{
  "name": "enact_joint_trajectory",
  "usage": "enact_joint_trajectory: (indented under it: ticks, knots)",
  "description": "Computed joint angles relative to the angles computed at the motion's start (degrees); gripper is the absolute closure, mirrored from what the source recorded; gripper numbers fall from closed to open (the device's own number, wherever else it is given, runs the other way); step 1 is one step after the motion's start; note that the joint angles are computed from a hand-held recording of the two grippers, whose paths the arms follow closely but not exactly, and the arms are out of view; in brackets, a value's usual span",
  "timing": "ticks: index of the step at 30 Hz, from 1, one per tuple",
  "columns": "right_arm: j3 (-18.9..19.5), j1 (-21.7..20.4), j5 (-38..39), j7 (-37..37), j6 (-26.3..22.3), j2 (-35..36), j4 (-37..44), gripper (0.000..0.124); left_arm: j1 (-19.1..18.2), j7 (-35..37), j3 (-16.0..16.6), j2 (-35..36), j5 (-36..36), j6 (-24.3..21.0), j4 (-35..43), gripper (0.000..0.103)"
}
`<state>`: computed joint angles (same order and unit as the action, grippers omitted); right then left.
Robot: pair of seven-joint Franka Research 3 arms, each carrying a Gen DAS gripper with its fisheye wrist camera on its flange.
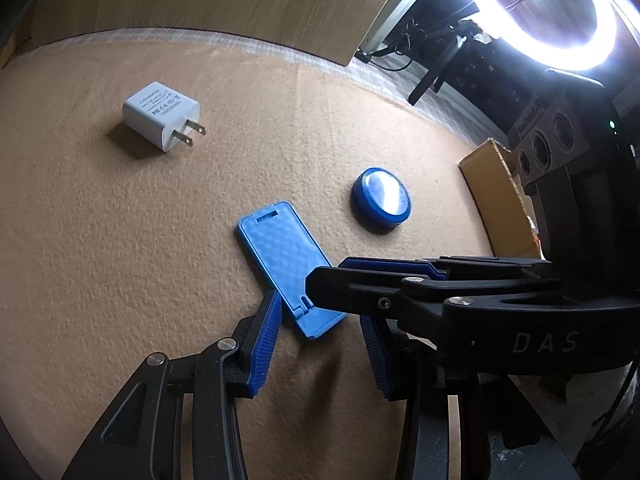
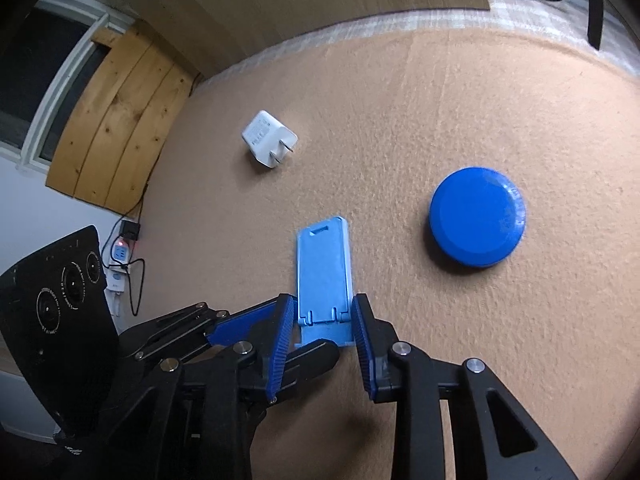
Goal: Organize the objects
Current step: 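Close the right tool on the phone stand and lift it, then carry the phone stand into the box and open the right tool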
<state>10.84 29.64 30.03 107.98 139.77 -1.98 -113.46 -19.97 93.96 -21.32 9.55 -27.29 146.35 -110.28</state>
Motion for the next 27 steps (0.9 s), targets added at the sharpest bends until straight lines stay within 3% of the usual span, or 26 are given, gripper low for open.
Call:
enact_joint_trajectory:
  ticks: [14, 27]
  knots:
    - [-1.05, -2.20, -2.38, 2.26, 4.41, -13.14, -10.27, 0.096, -3.24, -1.07, -1.82, 1.48, 3.54, 1.02, 6.30, 0.060]
    - [-2.94, -9.10, -7.82, 6.02, 4.97, -28.88, -20.97, 0.096, -9.97, -4.89, -4.75, 13.29, 13.01, -1.38, 25.60, 0.060]
